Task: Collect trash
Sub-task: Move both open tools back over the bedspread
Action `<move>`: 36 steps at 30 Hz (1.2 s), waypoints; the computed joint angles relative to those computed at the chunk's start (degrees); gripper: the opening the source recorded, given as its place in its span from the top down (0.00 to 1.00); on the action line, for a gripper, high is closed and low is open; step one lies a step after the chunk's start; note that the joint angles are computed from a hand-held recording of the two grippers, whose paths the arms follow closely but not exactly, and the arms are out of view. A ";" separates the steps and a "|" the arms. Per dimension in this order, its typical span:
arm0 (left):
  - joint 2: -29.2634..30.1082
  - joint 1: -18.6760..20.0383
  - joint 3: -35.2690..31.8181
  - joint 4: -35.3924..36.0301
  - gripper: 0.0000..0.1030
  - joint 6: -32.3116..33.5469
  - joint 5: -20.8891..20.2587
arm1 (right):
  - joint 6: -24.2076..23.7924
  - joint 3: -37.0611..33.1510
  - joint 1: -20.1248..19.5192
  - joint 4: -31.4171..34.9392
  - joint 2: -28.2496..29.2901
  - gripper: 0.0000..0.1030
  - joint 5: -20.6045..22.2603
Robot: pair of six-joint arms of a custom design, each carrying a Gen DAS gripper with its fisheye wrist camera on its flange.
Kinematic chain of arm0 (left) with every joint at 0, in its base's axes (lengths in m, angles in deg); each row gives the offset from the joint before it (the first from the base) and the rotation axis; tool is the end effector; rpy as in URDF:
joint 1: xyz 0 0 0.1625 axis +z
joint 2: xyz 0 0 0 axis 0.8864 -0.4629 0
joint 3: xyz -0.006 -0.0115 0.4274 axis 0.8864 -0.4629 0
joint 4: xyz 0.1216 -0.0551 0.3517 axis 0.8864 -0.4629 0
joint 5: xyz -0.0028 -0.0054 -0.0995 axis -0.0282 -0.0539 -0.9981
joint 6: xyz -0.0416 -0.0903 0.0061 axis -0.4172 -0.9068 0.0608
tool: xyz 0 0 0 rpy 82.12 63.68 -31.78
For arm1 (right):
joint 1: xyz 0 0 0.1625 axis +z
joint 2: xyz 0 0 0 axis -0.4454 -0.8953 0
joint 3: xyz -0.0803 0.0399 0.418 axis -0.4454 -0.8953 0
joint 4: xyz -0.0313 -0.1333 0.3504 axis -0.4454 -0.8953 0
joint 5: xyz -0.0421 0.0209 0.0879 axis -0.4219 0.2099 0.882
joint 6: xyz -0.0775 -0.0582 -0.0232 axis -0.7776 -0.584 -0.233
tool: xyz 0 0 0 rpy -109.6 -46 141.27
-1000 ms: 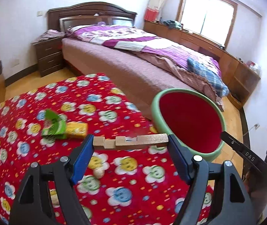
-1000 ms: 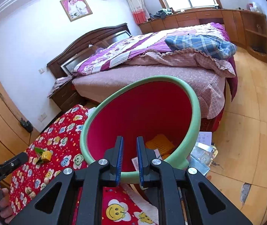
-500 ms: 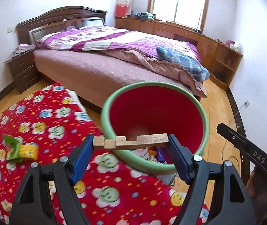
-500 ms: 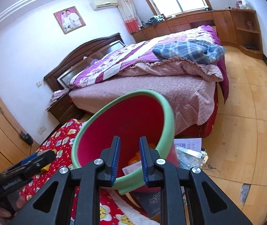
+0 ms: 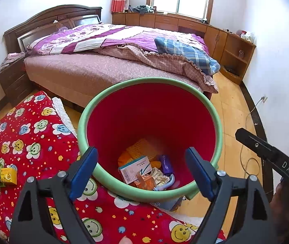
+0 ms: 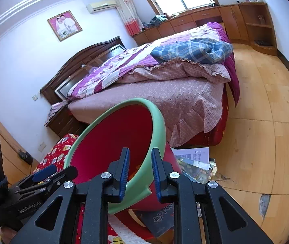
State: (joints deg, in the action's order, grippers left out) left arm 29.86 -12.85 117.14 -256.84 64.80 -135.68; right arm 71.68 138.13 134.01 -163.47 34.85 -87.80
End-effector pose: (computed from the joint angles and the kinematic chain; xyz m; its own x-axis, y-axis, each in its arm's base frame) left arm -0.2003 -0.5425 0.2068 -0.7291 0.2996 -0.6153 0.6093 0.6935 -0.3844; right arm 0.2395 -0.4668 0.1353 -0.9531 0.0706 0.2942 -0.1997 0.5833 -0.7873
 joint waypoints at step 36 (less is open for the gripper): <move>-18.25 8.97 5.76 5.04 0.15 -9.16 19.32 | -0.17 -3.88 4.50 6.51 2.83 0.49 -0.06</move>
